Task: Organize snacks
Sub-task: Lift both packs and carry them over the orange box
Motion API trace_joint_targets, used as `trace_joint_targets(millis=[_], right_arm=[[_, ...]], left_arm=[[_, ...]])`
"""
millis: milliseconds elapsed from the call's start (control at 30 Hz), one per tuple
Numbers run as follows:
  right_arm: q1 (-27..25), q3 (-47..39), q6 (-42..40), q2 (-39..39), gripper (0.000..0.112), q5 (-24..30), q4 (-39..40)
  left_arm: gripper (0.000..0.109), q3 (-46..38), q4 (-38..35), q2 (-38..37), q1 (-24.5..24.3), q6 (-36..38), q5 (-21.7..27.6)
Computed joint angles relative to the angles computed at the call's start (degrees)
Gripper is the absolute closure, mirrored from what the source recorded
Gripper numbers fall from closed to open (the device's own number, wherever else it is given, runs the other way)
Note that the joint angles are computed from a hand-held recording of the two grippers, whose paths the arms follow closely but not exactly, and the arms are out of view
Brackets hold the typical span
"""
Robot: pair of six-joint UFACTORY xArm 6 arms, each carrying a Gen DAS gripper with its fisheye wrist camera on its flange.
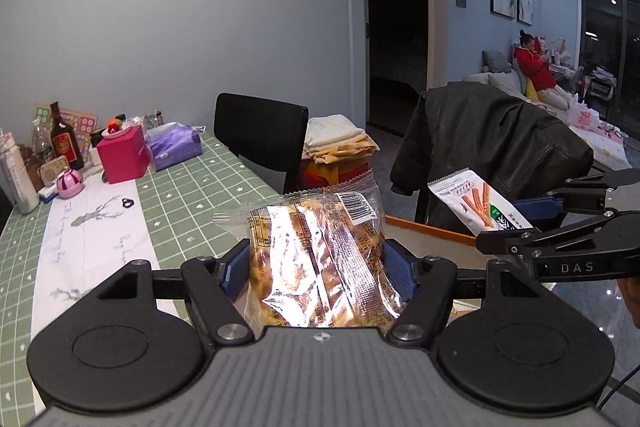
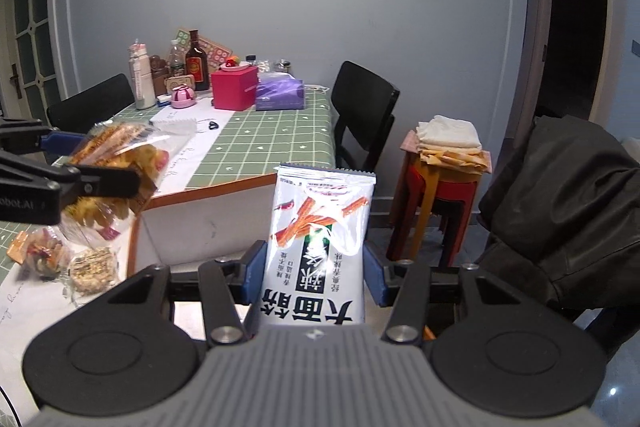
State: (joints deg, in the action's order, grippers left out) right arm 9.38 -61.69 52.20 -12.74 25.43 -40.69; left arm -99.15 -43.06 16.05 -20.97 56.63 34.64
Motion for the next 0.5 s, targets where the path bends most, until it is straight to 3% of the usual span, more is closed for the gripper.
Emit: trace_joint_targets(millis=[333,500], right_arm=[[-2.85,-1.76,-6.59,2.16,0.063,1.16,5.82],[-2.80,-2.56,-13.19,4.36,0.063,1.75,12.59]], left_arm=[[0.029,-8.05,5.56,5.51,-1.61,-3.72,4.14],[0.029,-12.60,12.19,9.88,-2.51,-8.17,7.46]])
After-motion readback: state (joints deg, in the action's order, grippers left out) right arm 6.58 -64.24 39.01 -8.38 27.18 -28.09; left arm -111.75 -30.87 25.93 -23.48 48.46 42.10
